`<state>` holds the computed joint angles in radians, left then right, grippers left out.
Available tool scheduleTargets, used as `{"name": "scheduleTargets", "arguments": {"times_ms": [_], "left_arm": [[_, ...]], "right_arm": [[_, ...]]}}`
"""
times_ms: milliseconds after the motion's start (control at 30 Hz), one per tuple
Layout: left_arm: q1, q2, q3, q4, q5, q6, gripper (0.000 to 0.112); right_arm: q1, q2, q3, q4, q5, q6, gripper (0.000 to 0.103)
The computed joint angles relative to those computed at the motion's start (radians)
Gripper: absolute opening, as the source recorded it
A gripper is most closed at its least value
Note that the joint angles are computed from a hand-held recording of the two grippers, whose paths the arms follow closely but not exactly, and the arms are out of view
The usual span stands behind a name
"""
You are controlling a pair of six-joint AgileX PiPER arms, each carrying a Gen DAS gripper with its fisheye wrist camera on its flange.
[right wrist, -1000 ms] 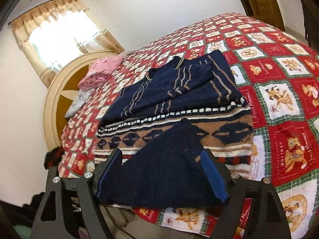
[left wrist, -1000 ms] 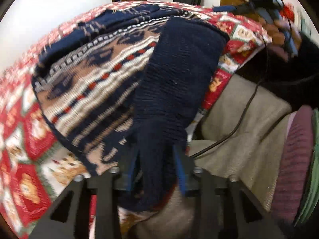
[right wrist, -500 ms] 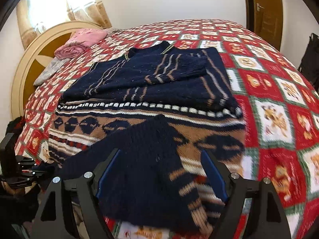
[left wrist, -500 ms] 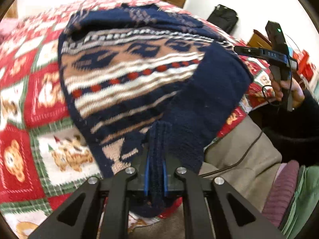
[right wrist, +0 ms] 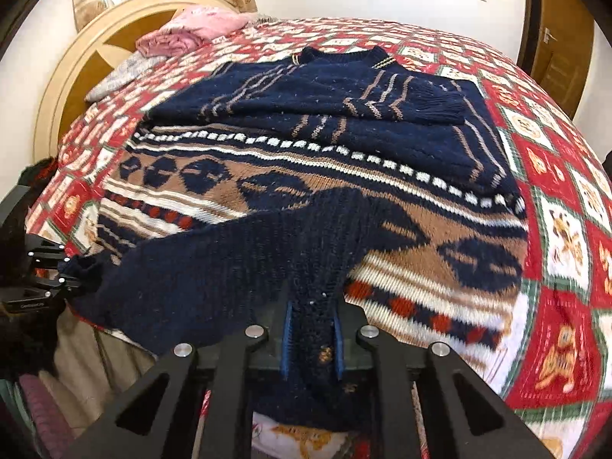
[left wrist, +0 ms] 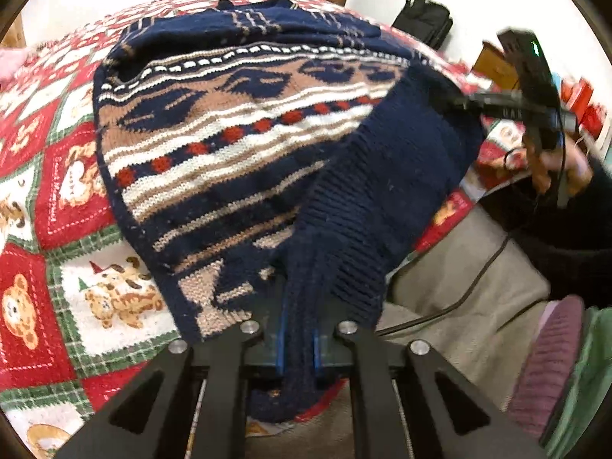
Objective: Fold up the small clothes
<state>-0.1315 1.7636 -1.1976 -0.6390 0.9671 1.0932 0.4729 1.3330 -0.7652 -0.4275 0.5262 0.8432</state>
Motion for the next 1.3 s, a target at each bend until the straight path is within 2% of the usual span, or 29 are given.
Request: {"name": "scheduleTargets", "arguments": {"times_ms": [133,300,500,633,767,833,900,967,1067,1100,1133,1167,1200,1233,1300], "left_arm": [[0.023,-0.016,-0.022,-0.06,0.038,0.02,0.008],[0.053,-0.041,-0.053,-0.154,0.056,0.008,0.008],[0.034,-0.038,-0.132,-0.161,-0.004,-0.085,0.008],[-0.022,0.002,-0.221,-0.102,-0.103,-0.191,0.008],[-0.093,0.116,-0.382,-0.006,-0.163,-0.342,0.008],[-0.134,0.196,-0.485,0.08,-0.179,-0.441,0.008],[-0.158,0.284,-0.595,0.162,-0.148,-0.535,0.008],[-0.169,0.35,-0.667,0.222,-0.119,-0.608,0.009],[-0.149,0.348,-0.642,0.201,-0.115,-0.58,0.016],[-0.141,0.333,-0.619,0.19,-0.12,-0.557,0.018],[-0.127,0.31,-0.586,0.16,-0.126,-0.516,0.027],[-0.113,0.296,-0.567,0.131,-0.126,-0.487,0.041],[-0.102,0.282,-0.553,0.108,-0.124,-0.469,0.05],[-0.081,0.264,-0.53,0.057,-0.123,-0.431,0.062],[-0.056,0.237,-0.496,-0.014,-0.126,-0.376,0.071]], "right_arm": [[0.013,-0.124,0.072,-0.031,-0.041,0.119,0.016],[0.102,-0.252,0.095,-0.218,0.038,0.365,0.016],[0.169,-0.298,0.09,-0.387,0.113,0.585,0.017],[0.164,-0.285,0.085,-0.484,0.149,0.701,0.017],[0.039,-0.193,0.085,-0.51,0.045,0.729,0.018],[-0.055,-0.138,0.09,-0.487,-0.059,0.688,0.021],[-0.109,-0.102,0.083,-0.441,-0.076,0.648,0.025],[-0.18,-0.107,0.079,-0.283,-0.071,0.515,0.025],[-0.271,-0.196,0.135,-0.128,-0.104,0.384,0.026],[-0.286,-0.224,0.151,-0.1,-0.112,0.358,0.032],[-0.293,-0.241,0.154,-0.074,-0.102,0.33,0.039],[-0.286,-0.241,0.152,-0.069,-0.096,0.328,0.057],[-0.288,-0.237,0.151,-0.051,-0.107,0.311,0.066],[-0.289,-0.233,0.158,-0.049,-0.149,0.311,0.066],[-0.287,-0.201,0.151,-0.047,-0.198,0.308,0.066]]}}
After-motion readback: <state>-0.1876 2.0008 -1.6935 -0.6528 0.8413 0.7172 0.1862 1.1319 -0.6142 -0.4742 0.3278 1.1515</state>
